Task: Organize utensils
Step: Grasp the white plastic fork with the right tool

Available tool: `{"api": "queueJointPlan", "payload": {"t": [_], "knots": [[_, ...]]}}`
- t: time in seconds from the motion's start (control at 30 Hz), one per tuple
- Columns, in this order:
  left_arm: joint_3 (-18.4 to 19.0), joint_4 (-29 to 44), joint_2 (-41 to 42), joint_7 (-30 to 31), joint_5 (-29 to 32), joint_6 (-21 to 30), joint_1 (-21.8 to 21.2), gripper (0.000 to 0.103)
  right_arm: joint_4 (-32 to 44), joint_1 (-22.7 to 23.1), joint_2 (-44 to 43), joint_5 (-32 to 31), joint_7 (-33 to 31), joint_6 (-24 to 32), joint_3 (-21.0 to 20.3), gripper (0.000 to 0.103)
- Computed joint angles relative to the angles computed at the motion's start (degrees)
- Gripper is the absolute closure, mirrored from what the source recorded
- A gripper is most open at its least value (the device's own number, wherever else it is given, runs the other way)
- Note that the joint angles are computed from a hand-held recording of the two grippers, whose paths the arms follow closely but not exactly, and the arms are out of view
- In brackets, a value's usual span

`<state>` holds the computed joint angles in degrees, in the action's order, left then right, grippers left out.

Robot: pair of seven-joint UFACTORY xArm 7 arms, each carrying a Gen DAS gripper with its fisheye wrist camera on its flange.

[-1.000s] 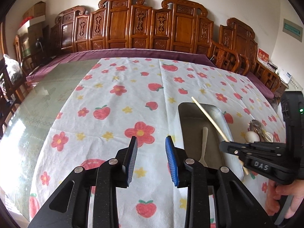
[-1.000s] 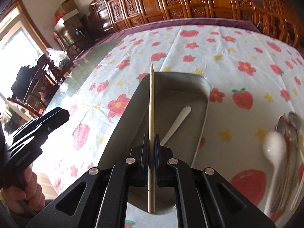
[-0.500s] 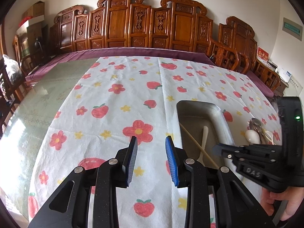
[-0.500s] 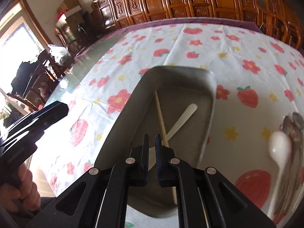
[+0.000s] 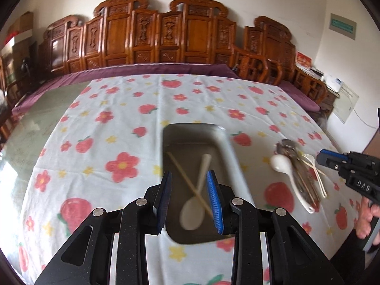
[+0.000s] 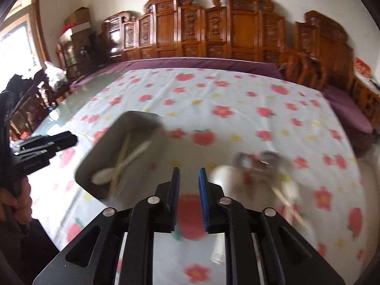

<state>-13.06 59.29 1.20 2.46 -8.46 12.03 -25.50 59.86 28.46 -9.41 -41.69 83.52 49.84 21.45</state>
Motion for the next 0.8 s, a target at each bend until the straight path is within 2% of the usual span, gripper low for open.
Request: {"api": "queueJointPlan", "payload": {"t": [0.1,0.2,0.3,0.43,0.8], "knots": [[-1.0,-0.4,-0.2,1.0,-1.6,-0.7,-1.1,0.074,-5.0,0.0,-5.1,2.4,-0.5,2.3,0.1,0.073],[-1.9,-0.5,-0.1,1.8,-3.3,-1.1,-2.4,0.074,-9.9,-0.8,-9.5,5.6,-1.2,3.4,0.4,0.073],[-2.5,-0.5,0.3,1.2,-2.4,-1.6,-3.7,0.074,-14.3,-1.9,-12.9,8.7,-0.6,3.9,1.3,0.073],[-3.1,-0.6,1.2,-0.2,-0.3,-2.3,-5.1,0.068,-18.8,-3.7,-15.6,11.5,-0.4,2.5,1.7,0.073],[-3.8,0.8,4.4,-2.4,2.5,-1.4,-6.8,0.064,-25.9,-8.1,-14.8,15.4,-1.2,-5.5,0.0,0.073]]}}
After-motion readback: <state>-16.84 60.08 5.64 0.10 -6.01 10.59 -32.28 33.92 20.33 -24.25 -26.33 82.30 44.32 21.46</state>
